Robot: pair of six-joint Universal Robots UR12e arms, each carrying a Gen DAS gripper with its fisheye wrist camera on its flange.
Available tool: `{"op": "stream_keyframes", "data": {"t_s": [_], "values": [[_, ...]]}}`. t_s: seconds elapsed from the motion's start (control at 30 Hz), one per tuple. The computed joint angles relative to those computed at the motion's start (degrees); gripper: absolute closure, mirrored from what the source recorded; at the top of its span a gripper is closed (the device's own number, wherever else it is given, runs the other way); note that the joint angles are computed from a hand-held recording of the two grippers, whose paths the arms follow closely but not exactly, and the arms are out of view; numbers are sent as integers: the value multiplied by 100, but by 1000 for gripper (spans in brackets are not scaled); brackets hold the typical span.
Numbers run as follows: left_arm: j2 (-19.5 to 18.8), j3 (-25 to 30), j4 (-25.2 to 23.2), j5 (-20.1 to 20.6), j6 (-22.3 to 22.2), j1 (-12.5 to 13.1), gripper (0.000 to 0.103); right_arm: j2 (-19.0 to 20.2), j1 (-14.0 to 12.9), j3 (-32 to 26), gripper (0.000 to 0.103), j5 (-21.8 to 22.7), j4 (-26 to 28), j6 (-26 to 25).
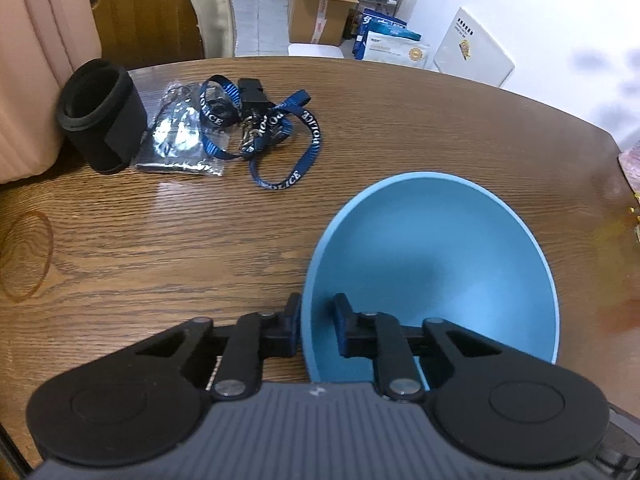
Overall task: Organize plates and bowls
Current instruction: 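Lift the bowl with both tools and carry it over the placed bowl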
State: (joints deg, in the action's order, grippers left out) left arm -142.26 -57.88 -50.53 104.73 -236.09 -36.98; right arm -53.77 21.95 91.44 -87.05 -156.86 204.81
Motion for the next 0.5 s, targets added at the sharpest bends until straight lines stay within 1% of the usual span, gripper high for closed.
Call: {"op": "stream_keyframes", "data": {"t_s": [0.2,0.3,0.5], "values": [[14,-45,86,11,-9,-5,88,-22,4,58,91,-15,-111,7],[32,-73,100,32,-27,-7,88,-15,4,61,92,6,-151,102],[86,-144,174,52,-51,-19,88,-93,-8,178,93,17,-272,119]]}}
